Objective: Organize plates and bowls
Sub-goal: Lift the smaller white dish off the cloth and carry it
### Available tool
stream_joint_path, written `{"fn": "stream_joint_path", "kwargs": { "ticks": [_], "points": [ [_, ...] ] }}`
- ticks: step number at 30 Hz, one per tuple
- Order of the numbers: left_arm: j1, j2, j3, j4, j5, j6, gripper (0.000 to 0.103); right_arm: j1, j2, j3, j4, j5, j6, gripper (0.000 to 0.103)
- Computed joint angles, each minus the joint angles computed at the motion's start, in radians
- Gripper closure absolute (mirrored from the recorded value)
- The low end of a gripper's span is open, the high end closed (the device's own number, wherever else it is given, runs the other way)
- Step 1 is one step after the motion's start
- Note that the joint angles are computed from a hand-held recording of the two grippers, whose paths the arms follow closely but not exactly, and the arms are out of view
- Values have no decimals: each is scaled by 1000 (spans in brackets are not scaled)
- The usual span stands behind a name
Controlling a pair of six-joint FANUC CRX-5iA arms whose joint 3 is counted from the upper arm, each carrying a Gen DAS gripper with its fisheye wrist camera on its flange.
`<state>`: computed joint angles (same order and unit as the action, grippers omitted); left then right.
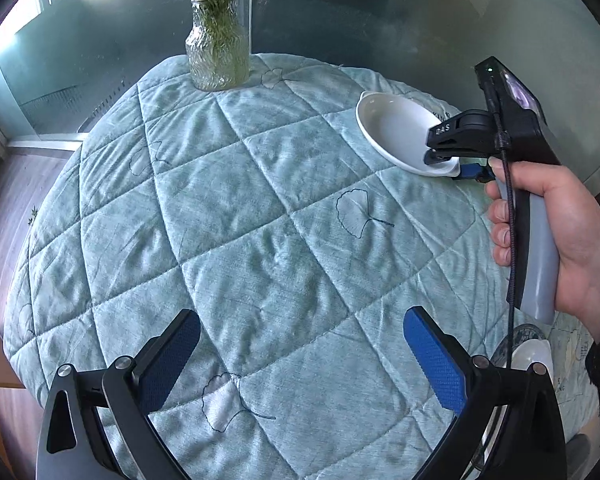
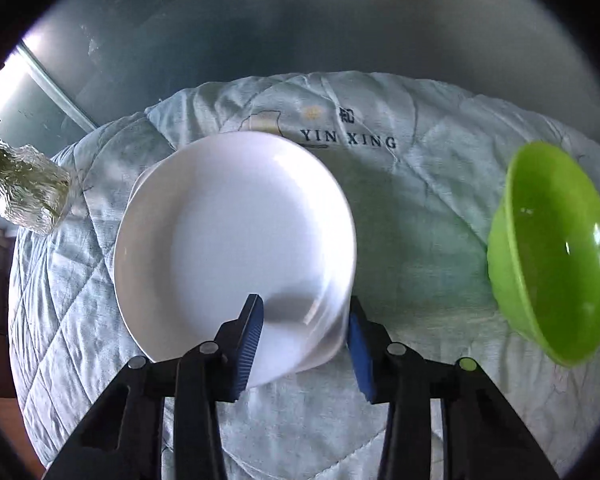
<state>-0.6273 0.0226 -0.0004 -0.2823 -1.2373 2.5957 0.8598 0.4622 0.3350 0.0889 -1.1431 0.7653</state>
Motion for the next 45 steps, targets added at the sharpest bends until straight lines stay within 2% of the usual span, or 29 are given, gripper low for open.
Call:
{"fn": "stream_joint_path", "kwargs": {
  "ticks": [3, 6, 10, 13, 17, 21, 25, 31, 33, 37, 39, 40, 43, 45],
  "points": [
    [1, -2, -2, 1, 1, 0, 1, 2, -23, -29, -4, 5, -35, 74],
    [8, -5, -10, 12, 14, -3, 1, 1, -38, -39, -30, 5, -28, 74],
    [89, -25, -62, 116, 119, -73, 1, -13, -65, -57, -85, 1, -3, 74],
    [181, 1, -65, 215, 197, -190, 2, -19, -80, -60, -125, -2, 38, 74],
    [277, 81, -19, 333, 259, -341, 4, -25, -92, -64, -109, -16, 117, 74],
    [342, 199, 76, 442, 248, -460, 5, -62, -58, 9, -140, -75, 231, 74],
    [361, 307, 181, 471, 194, -494, 8, -81, 7, 110, -133, -148, 320, 74],
    [383, 391, 230, 515, 167, -509, 22, -101, 124, 266, -121, -228, 418, 74],
    [388, 412, 236, 533, 155, -511, 32, -107, 153, 310, -122, -250, 448, 74],
    [389, 433, 248, 536, 164, -504, 38, -127, 240, 446, -146, -325, 515, 74],
    [391, 445, 265, 533, 151, -505, 49, -138, 297, 536, -160, -369, 528, 74],
    [394, 453, 279, 525, 141, -501, 51, -142, 316, 566, -171, -379, 532, 74],
    [407, 464, 294, 527, 128, -494, 66, -154, 313, 565, -203, -371, 523, 80],
    [416, 461, 271, 558, 146, -515, 79, -154, 303, 547, -204, -359, 516, 80]
  ]
}}
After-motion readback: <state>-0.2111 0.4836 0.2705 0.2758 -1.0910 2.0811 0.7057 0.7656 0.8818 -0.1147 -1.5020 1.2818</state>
